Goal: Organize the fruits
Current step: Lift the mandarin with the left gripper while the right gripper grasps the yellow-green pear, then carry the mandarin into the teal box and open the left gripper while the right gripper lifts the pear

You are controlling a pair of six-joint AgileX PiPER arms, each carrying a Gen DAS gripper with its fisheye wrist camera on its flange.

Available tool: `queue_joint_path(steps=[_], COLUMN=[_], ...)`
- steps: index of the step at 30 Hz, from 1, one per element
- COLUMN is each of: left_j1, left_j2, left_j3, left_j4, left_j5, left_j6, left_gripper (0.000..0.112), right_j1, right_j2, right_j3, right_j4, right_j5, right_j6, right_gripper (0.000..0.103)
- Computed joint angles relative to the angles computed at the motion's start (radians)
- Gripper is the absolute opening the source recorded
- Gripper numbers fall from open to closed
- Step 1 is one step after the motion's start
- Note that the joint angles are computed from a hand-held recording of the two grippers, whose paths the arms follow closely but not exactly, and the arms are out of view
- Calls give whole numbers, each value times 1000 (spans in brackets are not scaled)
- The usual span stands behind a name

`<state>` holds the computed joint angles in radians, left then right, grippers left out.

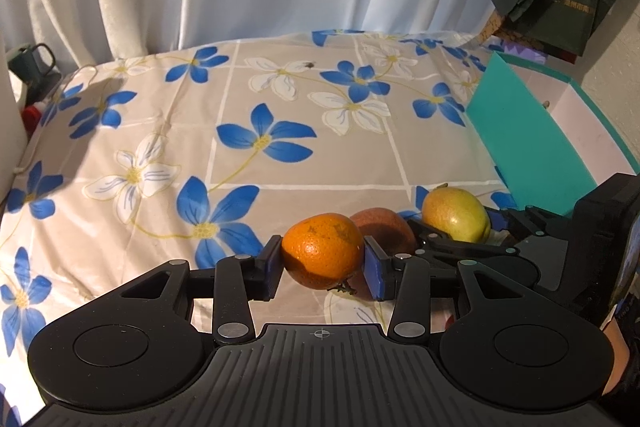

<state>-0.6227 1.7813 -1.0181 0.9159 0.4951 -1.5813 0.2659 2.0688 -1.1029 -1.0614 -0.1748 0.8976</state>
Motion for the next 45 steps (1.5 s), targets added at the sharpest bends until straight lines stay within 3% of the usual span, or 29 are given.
queue_joint_path(steps=[6,10,17,21,31,40,45], left_j1=[-5,-12,-35,-49,-81,-88,-92], left_j2=[26,42,96,129,244,461,659], left_j3=[-55,-105,-252,-328,-563,-936,-1262], left_j4=[-14,-21,-51,-67,-145,-352,-526], left_j5=[33,69,125,126,128,149,228], left_j6=[43,75,197,268,488,781,993], left_gripper=[46,46,46,46,46,46,46], right_j1=[-21,-41,-107,-157,-267,-355,-383], right_j2=[-14,-72,-202,-260,-364,-395,-408], right_j3=[-7,36,94,115,203,260,287], right_j4=[-250,-119,-10,10,298,547,698], right_j5=[-5,-25,-75,-92,-104,-104,-103], right_j6=[289,165,97,108,-131,-352,-488], right_gripper=[63,63,63,63,63,62,62])
